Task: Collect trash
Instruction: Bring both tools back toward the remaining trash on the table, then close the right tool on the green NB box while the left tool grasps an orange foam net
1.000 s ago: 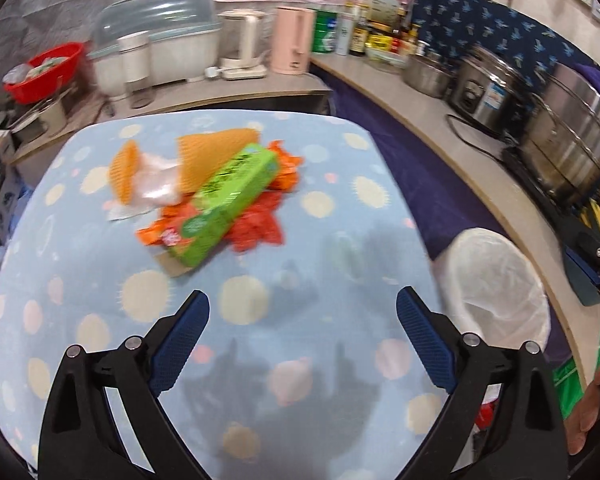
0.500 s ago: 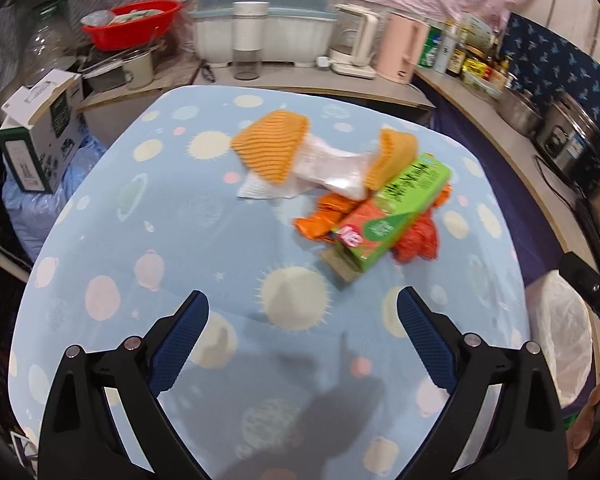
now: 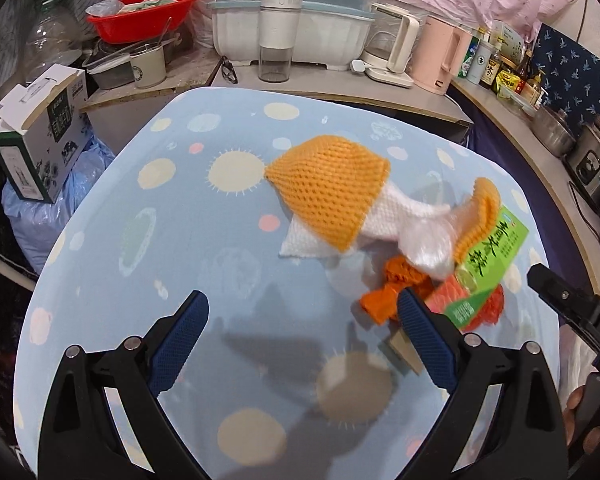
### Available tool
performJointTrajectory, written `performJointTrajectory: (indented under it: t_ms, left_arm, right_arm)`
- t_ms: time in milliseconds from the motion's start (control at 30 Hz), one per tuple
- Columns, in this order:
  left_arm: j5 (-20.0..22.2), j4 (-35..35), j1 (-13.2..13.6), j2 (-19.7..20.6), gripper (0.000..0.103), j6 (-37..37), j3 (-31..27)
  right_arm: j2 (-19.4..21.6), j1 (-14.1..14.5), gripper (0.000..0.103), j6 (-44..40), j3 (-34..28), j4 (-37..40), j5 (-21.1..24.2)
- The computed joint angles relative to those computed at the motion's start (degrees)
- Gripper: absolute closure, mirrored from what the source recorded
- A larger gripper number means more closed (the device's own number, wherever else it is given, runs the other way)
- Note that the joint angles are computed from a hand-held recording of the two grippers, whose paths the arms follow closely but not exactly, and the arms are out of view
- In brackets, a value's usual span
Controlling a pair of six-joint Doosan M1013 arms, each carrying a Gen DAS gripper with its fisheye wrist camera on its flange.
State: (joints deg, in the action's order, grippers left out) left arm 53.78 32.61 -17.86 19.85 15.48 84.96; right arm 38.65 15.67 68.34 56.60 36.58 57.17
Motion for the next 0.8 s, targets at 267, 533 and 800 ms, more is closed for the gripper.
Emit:
performJointTrajectory:
  t_ms: [267,533,800]
  left_arm:
    - [-5.31,-0.95,2.56,1.59,0.011,3.19,-1.05]
    - [-6.78,1.32,3.46,4.26,0.01,6.18,-3.76]
    - [-9.49,-5.09,4.57,4.38,0.065,12.28,-3.88]
  right_arm:
    - [4.59,0.63,0.034,2.85,-5.76,0.14,2.74]
    - [6.86,0.57,0.046,1.68,-8.44,4.36,5.99]
    - [4.48,0.31,0.062,-2.21,-5.55,7.05,4.85]
